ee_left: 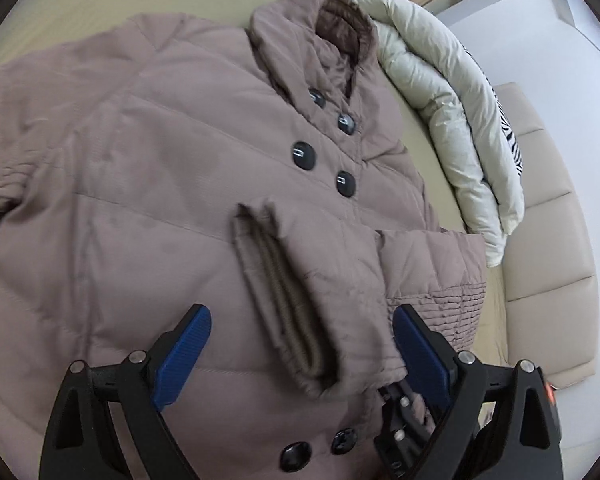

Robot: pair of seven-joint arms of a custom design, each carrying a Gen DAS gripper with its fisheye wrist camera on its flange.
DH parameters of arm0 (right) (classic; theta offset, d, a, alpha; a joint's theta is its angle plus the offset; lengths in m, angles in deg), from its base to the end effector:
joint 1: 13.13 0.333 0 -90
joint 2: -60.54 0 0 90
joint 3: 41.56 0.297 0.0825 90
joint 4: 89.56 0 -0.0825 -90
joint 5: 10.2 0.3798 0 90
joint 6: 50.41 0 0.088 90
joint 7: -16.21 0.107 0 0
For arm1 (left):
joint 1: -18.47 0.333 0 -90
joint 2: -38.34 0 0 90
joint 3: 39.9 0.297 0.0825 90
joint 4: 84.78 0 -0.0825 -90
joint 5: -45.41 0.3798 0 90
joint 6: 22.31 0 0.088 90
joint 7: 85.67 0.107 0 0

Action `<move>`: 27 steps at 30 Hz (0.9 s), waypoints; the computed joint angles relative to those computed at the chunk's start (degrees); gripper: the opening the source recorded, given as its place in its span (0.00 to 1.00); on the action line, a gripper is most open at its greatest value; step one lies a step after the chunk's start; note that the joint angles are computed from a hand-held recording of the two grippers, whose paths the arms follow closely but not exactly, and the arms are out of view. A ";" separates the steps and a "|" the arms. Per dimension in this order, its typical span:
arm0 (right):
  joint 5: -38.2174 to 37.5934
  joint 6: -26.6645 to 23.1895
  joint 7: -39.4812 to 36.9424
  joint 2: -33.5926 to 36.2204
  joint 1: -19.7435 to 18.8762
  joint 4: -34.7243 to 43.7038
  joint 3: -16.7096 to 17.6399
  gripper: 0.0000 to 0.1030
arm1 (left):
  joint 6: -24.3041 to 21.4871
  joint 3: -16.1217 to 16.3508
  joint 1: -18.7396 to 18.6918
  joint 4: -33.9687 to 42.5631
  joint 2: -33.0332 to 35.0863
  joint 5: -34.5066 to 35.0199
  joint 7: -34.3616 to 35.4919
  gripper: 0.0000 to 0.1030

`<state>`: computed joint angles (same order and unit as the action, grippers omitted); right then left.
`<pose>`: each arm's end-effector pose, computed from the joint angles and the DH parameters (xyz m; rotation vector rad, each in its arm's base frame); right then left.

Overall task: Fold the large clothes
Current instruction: 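Fold the held sleeve across the coat front with the right tool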

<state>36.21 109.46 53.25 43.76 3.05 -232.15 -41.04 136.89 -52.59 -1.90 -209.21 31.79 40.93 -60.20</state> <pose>0.4635 0.1045 0.4350 -2.1149 1.2121 -0.3486 0.4689 -0.3054 0.5089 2.5439 -1.3355 1.0741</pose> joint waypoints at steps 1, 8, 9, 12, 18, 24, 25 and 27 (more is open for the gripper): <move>-0.99 0.58 0.44 0.04 -0.12 -0.12 0.63 0.29 | 1.11 0.46 -0.58 0.24 0.65 -2.33 2.33 0.88; 1.37 -7.69 -2.76 0.15 0.01 2.57 -2.23 0.68 | -2.50 -0.38 0.43 4.79 4.11 -9.53 9.24 0.29; 1.92 -9.81 -3.37 -0.48 -0.45 2.70 -2.79 0.70 | -1.51 -0.34 0.63 4.18 3.56 -11.42 10.78 0.26; 0.15 -12.45 -0.54 -3.23 -3.59 1.65 -2.64 0.71 | -1.24 0.07 2.52 1.58 -0.04 -5.90 7.11 0.23; 10.24 -35.89 14.39 5.62 -10.62 13.69 -11.22 0.71 | -5.46 1.72 6.94 -4.79 -8.10 8.00 -3.46 0.23; 26.55 -48.48 24.44 19.59 -16.28 24.00 -11.28 0.71 | -6.44 3.86 8.28 -7.16 -10.81 12.69 -6.27 0.23; 27.37 -48.44 24.76 20.77 -16.77 25.06 -10.37 0.71 | -6.59 3.89 8.55 -7.52 -11.28 13.47 -6.67 0.23; 29.41 -48.27 26.40 23.71 -17.58 27.78 -8.33 0.71 | -6.96 3.61 9.46 -7.94 -12.01 15.48 -8.40 0.23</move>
